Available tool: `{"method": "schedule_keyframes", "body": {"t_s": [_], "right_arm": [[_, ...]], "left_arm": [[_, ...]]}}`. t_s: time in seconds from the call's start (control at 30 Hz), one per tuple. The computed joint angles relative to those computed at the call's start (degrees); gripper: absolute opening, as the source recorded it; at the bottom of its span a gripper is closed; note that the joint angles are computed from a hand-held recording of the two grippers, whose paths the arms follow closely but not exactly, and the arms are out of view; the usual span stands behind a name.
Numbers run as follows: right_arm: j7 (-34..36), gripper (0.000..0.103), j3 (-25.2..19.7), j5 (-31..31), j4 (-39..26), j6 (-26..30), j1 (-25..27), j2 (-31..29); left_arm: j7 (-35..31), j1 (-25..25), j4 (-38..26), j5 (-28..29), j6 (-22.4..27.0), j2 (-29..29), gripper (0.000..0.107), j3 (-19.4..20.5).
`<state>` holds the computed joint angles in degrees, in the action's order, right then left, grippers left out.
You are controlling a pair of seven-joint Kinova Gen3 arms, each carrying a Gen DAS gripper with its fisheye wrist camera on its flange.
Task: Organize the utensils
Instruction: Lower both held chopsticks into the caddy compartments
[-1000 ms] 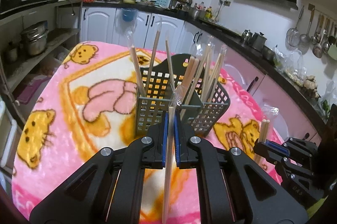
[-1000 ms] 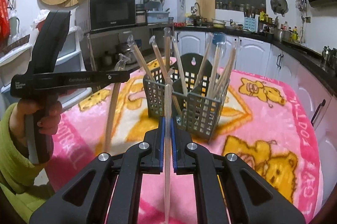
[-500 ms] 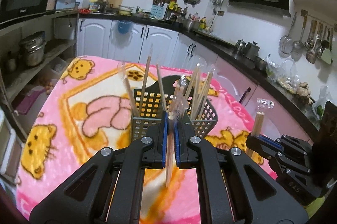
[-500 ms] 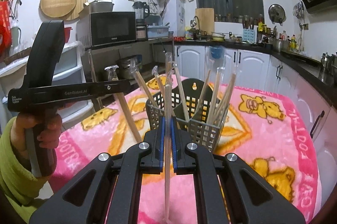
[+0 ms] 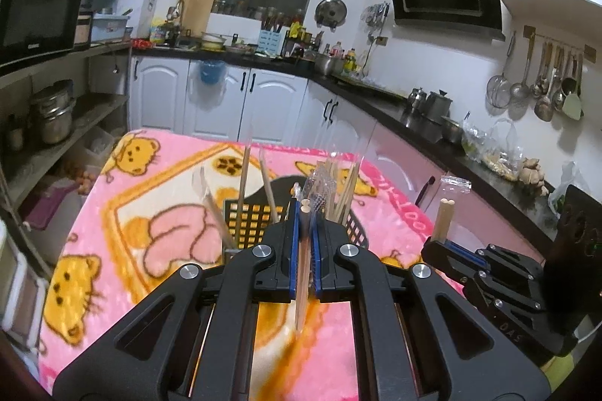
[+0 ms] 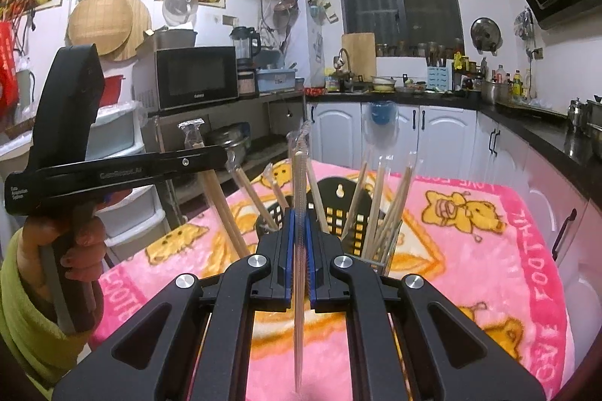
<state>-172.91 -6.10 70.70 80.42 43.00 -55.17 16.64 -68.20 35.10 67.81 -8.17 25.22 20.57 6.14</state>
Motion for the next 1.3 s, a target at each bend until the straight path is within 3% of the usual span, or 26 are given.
{"method": "schedule_keyframes", "body": {"t_s": [0.7,1.1,1.3], "right_arm": [[-4.0,0.006,1.7,7.0,-3.9,-2.6,2.2,0.7],[-6.8,0.006,5.2,13.5,-9.0,-3.1,2.9,4.1],[-9.6,0.006,6.2,15.2,-9.5,-4.2,4.3,5.8]], "left_arm": [[3.3,1.7,-8.3,-3.7,-0.3,2.4,0.003,-3.3],[8.5,6.3,-18.9,-9.5,2.0,8.4,0.003,-9.2],[10.1,6.7,-21.4,-11.0,2.7,10.8,0.003,-10.2]]}}
